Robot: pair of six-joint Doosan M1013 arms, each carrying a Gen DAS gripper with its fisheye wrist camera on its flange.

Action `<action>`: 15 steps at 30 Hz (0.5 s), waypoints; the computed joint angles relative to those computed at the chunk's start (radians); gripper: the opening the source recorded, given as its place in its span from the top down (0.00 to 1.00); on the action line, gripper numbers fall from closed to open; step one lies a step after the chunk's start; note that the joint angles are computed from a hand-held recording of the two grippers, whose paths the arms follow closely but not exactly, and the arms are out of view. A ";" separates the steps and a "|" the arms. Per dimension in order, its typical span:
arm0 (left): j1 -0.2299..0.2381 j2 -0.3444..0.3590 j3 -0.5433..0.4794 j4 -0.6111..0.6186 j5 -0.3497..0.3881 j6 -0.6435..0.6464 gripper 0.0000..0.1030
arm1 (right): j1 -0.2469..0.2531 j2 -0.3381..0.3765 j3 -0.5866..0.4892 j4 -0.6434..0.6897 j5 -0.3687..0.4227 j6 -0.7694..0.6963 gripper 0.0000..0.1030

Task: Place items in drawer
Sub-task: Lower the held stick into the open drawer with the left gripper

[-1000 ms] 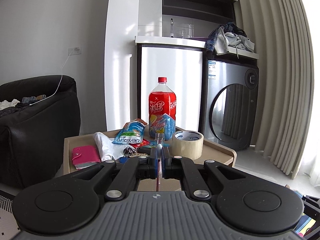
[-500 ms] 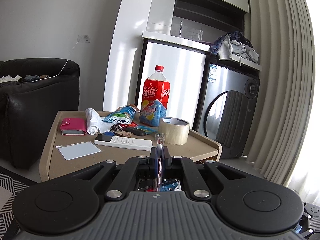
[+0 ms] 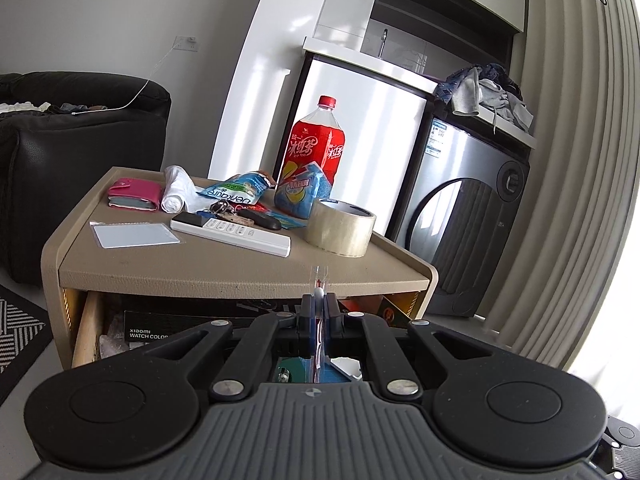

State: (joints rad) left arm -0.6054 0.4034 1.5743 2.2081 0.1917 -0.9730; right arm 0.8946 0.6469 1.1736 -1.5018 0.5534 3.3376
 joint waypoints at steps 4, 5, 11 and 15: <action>-0.005 0.001 0.001 -0.160 0.026 0.165 0.96 | 0.000 0.001 -0.003 0.002 -0.004 0.003 0.21; -0.005 0.001 0.000 -0.196 0.029 0.203 0.96 | 0.000 0.001 -0.003 0.001 -0.005 0.005 0.21; -0.004 0.003 -0.001 -0.312 0.038 0.318 0.96 | 0.001 0.004 -0.005 -0.004 0.000 0.004 0.21; -0.007 0.007 -0.006 -0.386 0.051 0.391 0.96 | 0.001 0.005 -0.007 -0.006 0.002 0.005 0.21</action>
State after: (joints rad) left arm -0.6126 0.4107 1.5678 1.8221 0.2426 -0.5821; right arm 0.8957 0.6523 1.1664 -1.5074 0.5551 3.3430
